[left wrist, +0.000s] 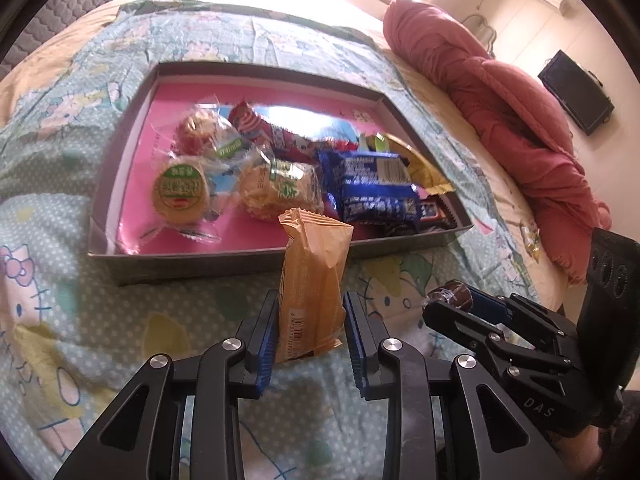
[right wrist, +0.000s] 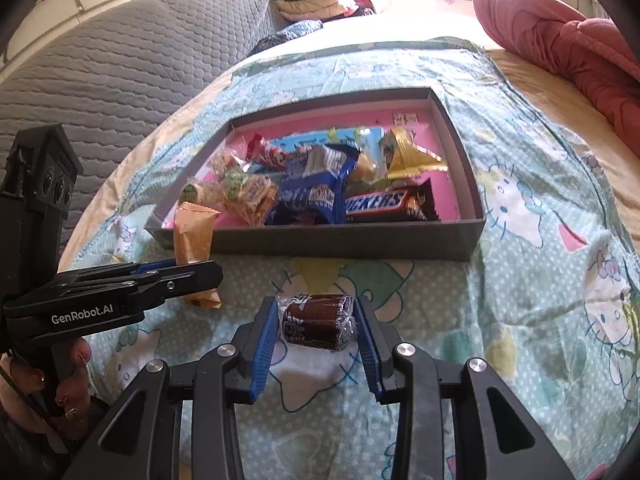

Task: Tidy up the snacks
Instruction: 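Carry the brown chocolate into the box with the right tool while the left tool carries the pastry bag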

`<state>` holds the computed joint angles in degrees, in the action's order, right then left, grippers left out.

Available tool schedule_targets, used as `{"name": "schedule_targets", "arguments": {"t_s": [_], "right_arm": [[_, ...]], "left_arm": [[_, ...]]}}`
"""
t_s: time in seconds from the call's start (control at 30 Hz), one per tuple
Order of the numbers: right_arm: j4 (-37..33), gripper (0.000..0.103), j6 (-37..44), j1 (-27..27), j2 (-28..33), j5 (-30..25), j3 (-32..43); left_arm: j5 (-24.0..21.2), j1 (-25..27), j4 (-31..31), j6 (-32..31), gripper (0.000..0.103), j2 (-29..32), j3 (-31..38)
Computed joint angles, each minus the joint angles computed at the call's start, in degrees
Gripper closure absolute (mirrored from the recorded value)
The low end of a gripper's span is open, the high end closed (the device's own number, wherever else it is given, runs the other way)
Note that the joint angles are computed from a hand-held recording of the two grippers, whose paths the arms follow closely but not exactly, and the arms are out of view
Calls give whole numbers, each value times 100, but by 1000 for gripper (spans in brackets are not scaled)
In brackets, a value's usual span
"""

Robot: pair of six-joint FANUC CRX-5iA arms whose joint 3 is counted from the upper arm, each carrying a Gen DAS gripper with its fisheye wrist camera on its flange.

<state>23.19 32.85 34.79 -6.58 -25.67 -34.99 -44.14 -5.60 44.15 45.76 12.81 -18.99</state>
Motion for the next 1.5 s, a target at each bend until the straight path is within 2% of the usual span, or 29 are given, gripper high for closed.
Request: {"name": "schedule_targets", "arguments": {"t_s": [0.2,0.33,0.73,0.83,1.07,1.4,1.5], "right_arm": [[433,64,-335,-82,-136,207,-162],[656,64,-505,-168,-164,307,-210],[1257,64,-870,-435,-64,944,-276],[1182,64,-690,-441,46,1046,-185],[492,64,238,-368,397,1139,234],[-70,64,1261,-308,860,1108,710],[17,64,1332,-283,947,1115,755]], "left_arm": [[144,77,307,-212,71,-171,-115],[494,95,394,-296,71,-251,-146],[1037,98,482,-233,71,66,110],[1174,38,389,-239,71,150,182],[1347,-71,215,-293,71,302,300],[1305,-56,116,-238,71,498,480],[1270,-40,112,-219,71,520,513]]}}
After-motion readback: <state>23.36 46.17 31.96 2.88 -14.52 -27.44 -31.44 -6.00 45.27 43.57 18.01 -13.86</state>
